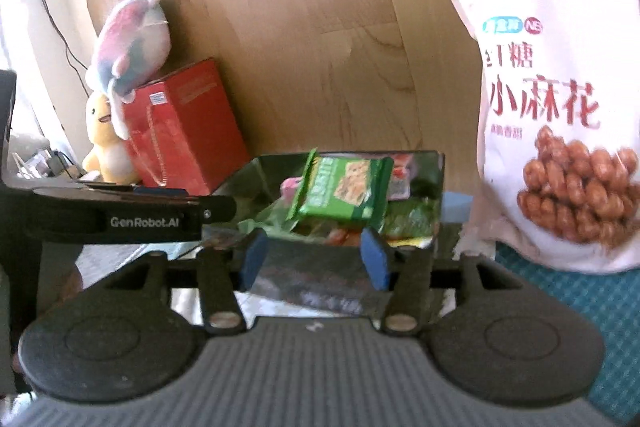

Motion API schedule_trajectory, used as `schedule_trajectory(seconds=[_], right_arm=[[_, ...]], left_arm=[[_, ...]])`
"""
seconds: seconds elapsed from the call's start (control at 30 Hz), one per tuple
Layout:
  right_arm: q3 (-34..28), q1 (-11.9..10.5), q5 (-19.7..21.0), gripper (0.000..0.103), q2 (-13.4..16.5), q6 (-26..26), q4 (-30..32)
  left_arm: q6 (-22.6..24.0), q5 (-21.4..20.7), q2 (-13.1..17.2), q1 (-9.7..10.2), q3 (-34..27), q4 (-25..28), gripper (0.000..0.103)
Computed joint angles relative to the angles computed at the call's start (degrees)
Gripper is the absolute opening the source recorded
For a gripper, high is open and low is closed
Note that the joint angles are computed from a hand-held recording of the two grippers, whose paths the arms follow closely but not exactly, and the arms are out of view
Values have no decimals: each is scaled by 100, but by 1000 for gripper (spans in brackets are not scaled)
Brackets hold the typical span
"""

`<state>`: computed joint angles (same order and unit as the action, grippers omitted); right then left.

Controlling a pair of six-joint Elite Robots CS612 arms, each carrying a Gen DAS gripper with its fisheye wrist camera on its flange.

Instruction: Organize snacks

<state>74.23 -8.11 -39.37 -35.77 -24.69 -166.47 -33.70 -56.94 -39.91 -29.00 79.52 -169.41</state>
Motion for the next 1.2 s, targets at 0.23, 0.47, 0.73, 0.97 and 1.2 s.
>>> schedule_trajectory(seconds=[0.23,0.47,0.73,0.97,1.2], right_arm=[[690,-125,256,60,-297,362,-397],[1485,-283,396,80,-562,1003,-1119],[2406,-438,172,103,-792,1893,-2538],[3044,-546,-83,103,-990,2211,-3009],[3436,-663,-148,103,-1077,2177,-3409]], left_arm=[[-87,262,-287,-238,613,-395,67],[-238,578,-558,-515,1314,-897,82],[-274,1100,-764,-855,2023,-1483,103],[-395,1594,-864,-1153,2351,-1318,103],[-537,2182,-866,-1413,2486,-1103,103]])
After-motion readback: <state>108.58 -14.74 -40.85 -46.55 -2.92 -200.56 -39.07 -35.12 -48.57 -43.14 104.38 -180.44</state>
